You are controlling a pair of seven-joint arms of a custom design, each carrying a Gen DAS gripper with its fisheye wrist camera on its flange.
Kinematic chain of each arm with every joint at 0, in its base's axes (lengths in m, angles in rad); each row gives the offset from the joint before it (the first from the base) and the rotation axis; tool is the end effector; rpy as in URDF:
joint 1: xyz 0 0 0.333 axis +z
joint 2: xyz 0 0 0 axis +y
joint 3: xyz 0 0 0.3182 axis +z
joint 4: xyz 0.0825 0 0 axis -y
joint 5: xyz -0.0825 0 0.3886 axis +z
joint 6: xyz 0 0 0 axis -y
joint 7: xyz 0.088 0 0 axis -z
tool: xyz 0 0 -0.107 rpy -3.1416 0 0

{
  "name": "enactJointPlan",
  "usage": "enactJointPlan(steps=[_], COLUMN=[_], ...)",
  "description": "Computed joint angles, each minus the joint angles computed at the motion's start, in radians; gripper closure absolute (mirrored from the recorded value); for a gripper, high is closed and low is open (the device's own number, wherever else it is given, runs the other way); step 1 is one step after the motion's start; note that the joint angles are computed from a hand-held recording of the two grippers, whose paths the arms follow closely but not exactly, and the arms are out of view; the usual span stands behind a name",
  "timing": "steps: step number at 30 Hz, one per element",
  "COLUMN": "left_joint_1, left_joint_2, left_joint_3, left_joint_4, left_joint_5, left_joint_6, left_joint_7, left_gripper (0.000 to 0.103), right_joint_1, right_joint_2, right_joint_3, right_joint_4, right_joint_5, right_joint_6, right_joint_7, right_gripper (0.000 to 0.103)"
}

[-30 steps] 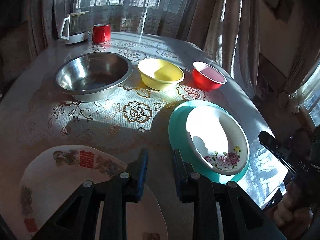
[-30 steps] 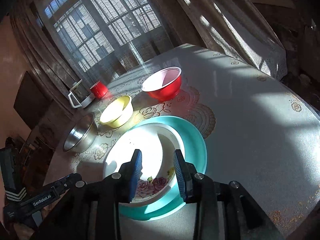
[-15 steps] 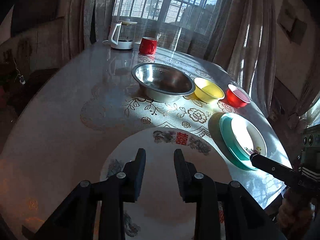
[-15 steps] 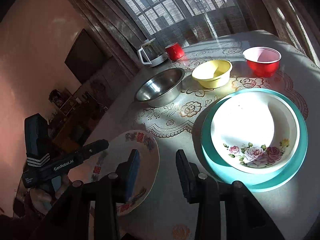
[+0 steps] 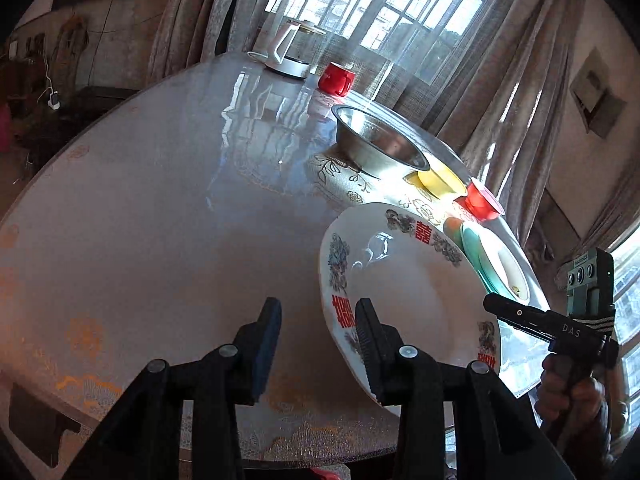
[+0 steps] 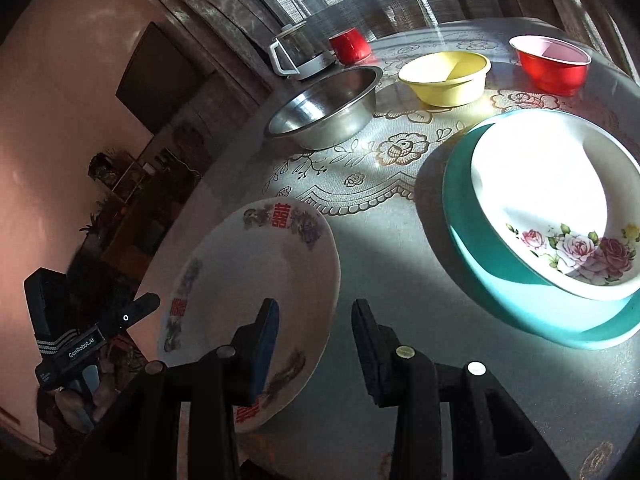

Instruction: Organize plates and bowls

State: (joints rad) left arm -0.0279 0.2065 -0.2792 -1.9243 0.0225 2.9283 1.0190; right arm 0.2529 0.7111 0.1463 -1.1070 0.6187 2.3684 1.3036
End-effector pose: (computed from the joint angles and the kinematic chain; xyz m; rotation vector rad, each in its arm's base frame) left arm 0.6285 -0.1879 0.4842 -2.1271 1.6446 -1.0928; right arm 0.7478 0.2786 0.4663 -1.8530 1.4057 0.1452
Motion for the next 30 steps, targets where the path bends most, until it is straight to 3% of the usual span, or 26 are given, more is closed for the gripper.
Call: enactJointPlan(steps=[3, 8, 12, 16, 23, 30], left_joint_1=[0.038, 0.007, -0.019, -0.055, -0.04, -0.012], left_joint_2=[0.016, 0.06, 0.074, 0.075, 0.081, 0.12], left_joint_3=[-0.055, -0.039, -0.012, 0.027, 0.001, -0.06], left_joint_4=[-0.008, 0.036, 0.059, 0.075, 0.084, 0.125], left_joint_5=[-0.08, -0.017, 0.055, 0.144, 0.164, 0.126], left_joint_6=[0.04, 0.023, 0.007, -0.019, 0.011, 0.031], left_joint_7=[0.076, 0.054, 0.003, -0.054, -0.02, 0.066], left_gripper=[0.073, 0.082, 0.082, 0.081, 0.08, 0.079], right_joint_1=[0.004, 0.009, 0.018, 0.023, 0.026, 0.019], right_joint_2=[0.005, 0.019, 0.027, 0.018, -0.027, -0.091], right_joint_3=[0.002, 0.005, -0.001, -0.004, -0.015, -0.027], right_joint_4=[0.003, 0.017, 0.018, 0.003, -0.058, -0.15], right_joint_5=[0.0, -0.004, -0.019, -0.027, -0.049, -0.054], right_joint_6=[0.004, -0.011, -0.002, 0.017, 0.06, 0.136], right_joint_7=[-0.005, -0.017, -0.022, -0.036, -0.066, -0.12], right_gripper=[0.065, 0.075, 0.084, 0.085, 0.083, 0.082])
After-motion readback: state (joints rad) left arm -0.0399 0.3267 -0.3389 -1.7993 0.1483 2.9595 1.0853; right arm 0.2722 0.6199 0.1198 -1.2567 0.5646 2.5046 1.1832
